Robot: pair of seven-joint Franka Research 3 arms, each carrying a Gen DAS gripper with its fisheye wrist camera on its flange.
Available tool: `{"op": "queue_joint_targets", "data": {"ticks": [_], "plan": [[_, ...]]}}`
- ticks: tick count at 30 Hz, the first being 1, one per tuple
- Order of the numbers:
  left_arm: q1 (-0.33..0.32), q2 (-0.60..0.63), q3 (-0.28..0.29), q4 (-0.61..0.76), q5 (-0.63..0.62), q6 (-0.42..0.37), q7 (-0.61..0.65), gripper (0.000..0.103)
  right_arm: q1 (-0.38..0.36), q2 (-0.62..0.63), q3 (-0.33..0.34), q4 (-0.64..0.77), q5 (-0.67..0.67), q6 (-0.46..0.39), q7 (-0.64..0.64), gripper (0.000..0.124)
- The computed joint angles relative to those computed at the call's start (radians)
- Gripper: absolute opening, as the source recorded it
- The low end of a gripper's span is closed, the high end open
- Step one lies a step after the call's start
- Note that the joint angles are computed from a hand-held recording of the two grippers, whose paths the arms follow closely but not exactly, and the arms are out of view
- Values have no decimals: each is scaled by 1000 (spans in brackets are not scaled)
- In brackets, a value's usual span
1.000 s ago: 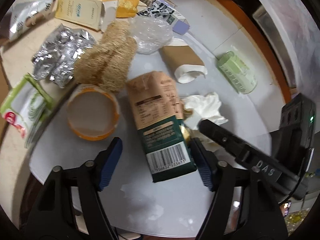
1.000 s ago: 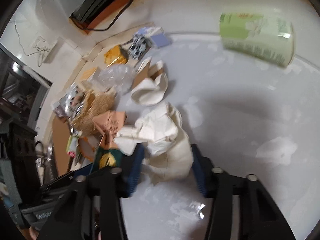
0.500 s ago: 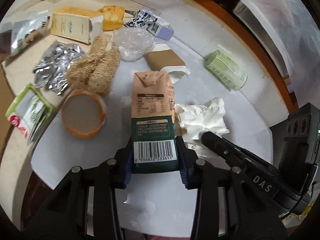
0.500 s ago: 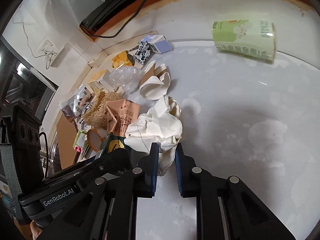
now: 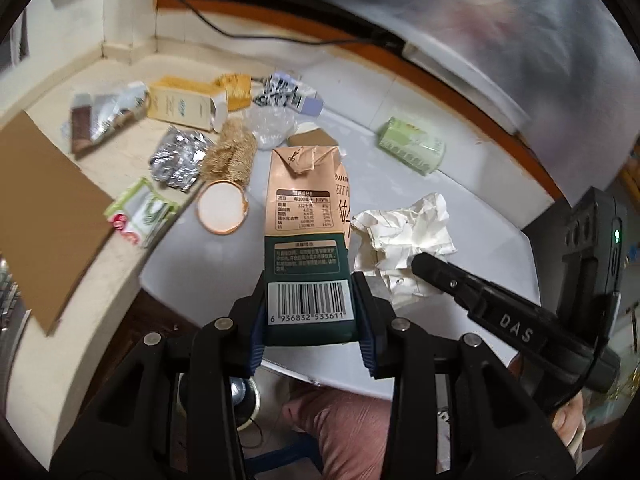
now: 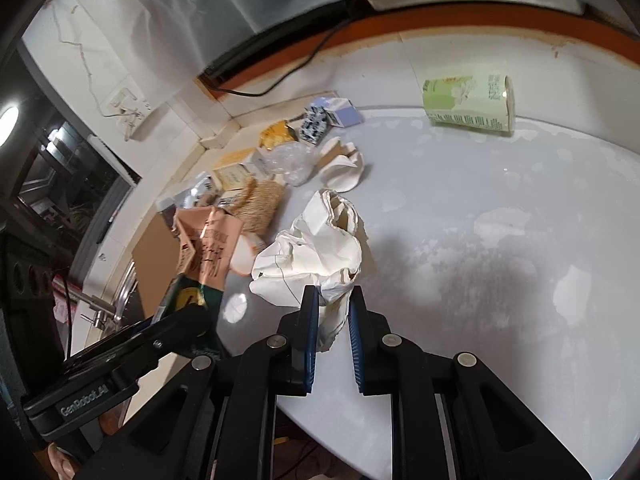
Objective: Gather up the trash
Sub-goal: 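Carry the carton and tissue down to the black bin and release both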
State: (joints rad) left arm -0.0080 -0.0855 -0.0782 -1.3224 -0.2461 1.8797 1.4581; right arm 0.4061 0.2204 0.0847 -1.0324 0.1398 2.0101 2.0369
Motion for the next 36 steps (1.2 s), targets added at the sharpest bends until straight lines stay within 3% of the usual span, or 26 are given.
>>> {"op": "queue_joint_targets", "data": {"ticks": [8,20,28,36], "plan": [[-27,-292,24,-283,79,100,38,34,40,-189,44,-203,-63,62,0,15],[-80,-658,56,-692,217,163,-31,34,93,-389,157,-465,-136,100,-60,15],[-87,-823,60,-921,291,173,-83,34,130,-437,203,-630,-132,104,-103,15],[-94,-859,76,-1076,318,177,-114,34,153,-436,215,-767,-129,142,-135,15]]}}
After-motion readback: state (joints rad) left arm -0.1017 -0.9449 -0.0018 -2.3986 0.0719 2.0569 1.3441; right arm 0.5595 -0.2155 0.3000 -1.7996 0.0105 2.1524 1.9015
